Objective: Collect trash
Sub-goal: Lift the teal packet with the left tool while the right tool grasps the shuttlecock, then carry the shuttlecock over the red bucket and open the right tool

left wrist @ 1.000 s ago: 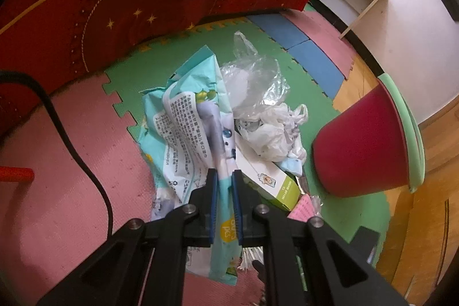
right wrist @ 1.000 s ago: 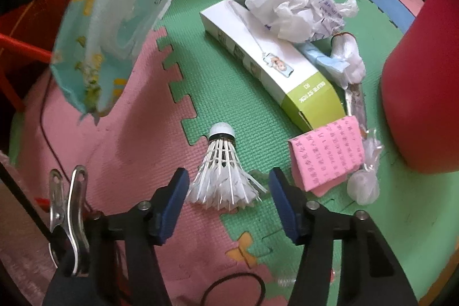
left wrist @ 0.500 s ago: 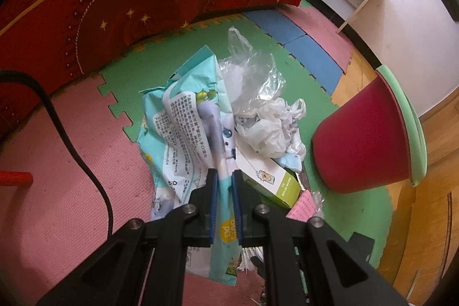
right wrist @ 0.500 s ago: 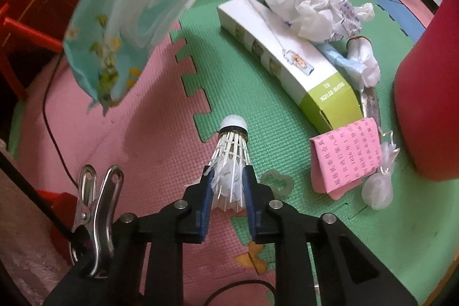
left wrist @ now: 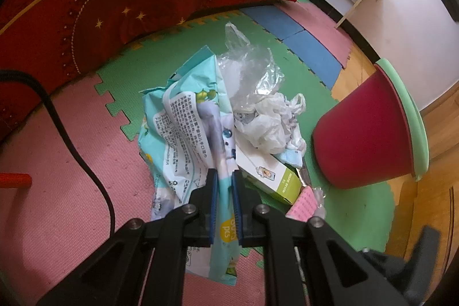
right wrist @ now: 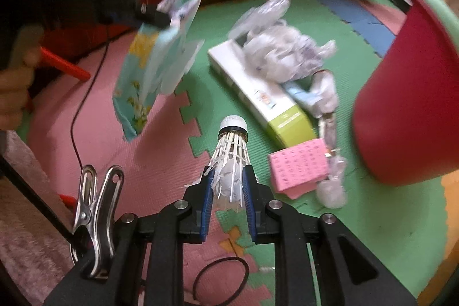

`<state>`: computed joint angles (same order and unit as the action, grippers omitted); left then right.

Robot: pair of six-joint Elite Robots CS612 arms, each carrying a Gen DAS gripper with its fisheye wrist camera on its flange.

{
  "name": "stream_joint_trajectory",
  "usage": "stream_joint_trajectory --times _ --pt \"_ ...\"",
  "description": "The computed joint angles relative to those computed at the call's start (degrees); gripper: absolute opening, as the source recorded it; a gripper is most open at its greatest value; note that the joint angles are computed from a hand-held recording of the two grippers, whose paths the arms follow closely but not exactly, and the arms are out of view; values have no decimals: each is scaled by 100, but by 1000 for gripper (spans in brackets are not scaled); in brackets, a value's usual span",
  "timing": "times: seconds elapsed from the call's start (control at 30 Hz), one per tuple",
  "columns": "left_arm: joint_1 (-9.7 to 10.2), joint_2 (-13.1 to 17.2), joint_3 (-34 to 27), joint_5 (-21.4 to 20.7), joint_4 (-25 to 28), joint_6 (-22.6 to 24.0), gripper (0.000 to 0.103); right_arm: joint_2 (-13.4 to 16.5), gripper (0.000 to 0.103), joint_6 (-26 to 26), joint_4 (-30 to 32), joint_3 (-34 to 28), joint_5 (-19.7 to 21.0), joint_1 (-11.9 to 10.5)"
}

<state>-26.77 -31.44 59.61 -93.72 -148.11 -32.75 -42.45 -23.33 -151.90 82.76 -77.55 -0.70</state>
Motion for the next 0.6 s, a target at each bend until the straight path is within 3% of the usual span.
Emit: stream_joint_trajectory --times 0.23,0.6 --pt "7 -48 88 -341 -295 79 10 -257 21 314 -496 192 178 -196" --pt "-107 -184 282 -257 -658 501 10 -459 21 1080 -1720 429 192 -409"
